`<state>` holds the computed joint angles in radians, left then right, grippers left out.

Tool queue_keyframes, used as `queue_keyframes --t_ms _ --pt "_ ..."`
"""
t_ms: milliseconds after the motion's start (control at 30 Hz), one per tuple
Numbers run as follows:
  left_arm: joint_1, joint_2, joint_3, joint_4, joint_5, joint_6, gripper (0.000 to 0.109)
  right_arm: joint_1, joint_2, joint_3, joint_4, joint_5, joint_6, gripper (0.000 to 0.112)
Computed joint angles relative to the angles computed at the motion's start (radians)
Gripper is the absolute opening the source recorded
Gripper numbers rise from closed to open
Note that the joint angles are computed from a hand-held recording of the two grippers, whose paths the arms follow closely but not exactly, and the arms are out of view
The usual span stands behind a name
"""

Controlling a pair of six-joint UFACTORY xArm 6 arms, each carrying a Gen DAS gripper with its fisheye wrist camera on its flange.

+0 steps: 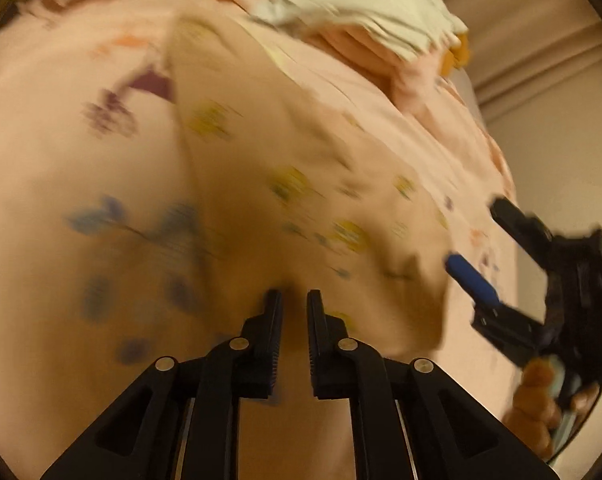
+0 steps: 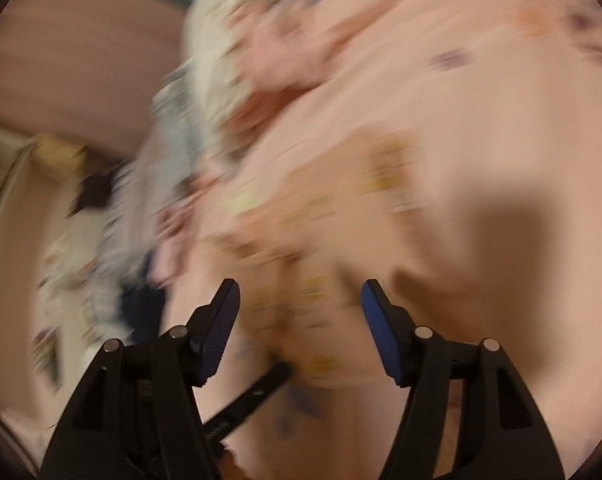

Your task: Fold small clothes

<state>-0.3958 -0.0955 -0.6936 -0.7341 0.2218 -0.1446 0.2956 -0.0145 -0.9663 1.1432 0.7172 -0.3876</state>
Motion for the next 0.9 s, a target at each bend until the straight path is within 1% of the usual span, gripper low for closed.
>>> queue_keyframes --t_ms 100,133,167,200,233,267,300,333,367,400,433,467,500,567,600,667,733,800,900 --pt "0.052 -0.037 0.035 0.079 0.036 -0.043 0.008 0.04 0.163 -0.132 -0.008 0.055 0.025 0.064" --pt "0.062 -0.044 0.04 0.083 0.047 -0.044 0.008 0.051 0.203 -0.169 -0.04 0.068 0.044 0.064" --pt "0.07 -0.053 0.048 0.061 0.058 -0.018 0.008 0.07 0.252 -0.214 -0.082 0.07 0.078 0.064" --pt "0.075 -0.062 0.058 0.034 0.06 0.014 0.008 0.078 0.277 -0.239 -0.083 0.082 0.071 0.063" --pt "0.075 -0.07 0.071 0.015 0.051 0.034 0.008 0.085 0.308 -0.267 -0.042 0.096 0.031 0.058" --pt "0.07 -0.068 0.076 0.007 0.044 0.038 0.008 0.089 0.322 -0.278 -0.023 0.095 0.025 0.056" --pt "0.071 -0.069 0.081 -0.006 0.05 0.051 0.008 0.099 0.342 -0.294 -0.029 0.081 0.052 0.049" --pt "0.066 -0.053 0.071 -0.029 0.062 0.067 0.008 0.11 0.356 -0.304 -0.036 0.064 0.07 0.036" --pt "0.063 -0.043 0.064 -0.068 0.078 0.095 0.008 0.116 0.358 -0.303 -0.025 0.054 0.058 0.03" --pt "0.059 -0.035 0.059 -0.105 0.09 0.117 0.008 0.131 0.357 -0.3 -0.034 0.023 0.061 0.02" --pt "0.058 -0.029 0.054 -0.112 0.097 0.118 0.008 0.144 0.349 -0.293 -0.081 -0.011 0.1 0.014" --pt "0.054 -0.025 0.053 -0.11 0.103 0.115 0.008 0.152 0.339 -0.283 -0.104 -0.037 0.114 0.012" --pt "0.051 -0.022 0.052 -0.096 0.107 0.105 0.008 0.153 0.332 -0.278 -0.096 -0.051 0.112 0.01" --pt "0.046 -0.019 0.048 -0.07 0.113 0.095 0.008 0.143 0.314 -0.262 -0.041 -0.061 0.084 0.009" --pt "0.044 -0.017 0.045 -0.059 0.116 0.087 0.008 0.14 0.29 -0.243 0.01 -0.072 0.047 0.008" --pt "0.044 -0.009 0.033 -0.029 0.125 0.061 0.008 0.129 0.248 -0.209 0.071 -0.096 0.007 0.008" --pt "0.04 0.002 0.019 -0.019 0.124 0.048 0.008 0.129 0.198 -0.167 0.085 -0.156 0.015 0.007" --pt "0.036 0.018 0.003 -0.004 0.123 0.032 0.008 0.117 0.15 -0.126 0.144 -0.175 -0.027 0.007" --pt "0.021 0.035 -0.02 0.037 0.123 -0.003 0.008 0.099 0.039 -0.029 0.197 -0.249 -0.047 0.007"
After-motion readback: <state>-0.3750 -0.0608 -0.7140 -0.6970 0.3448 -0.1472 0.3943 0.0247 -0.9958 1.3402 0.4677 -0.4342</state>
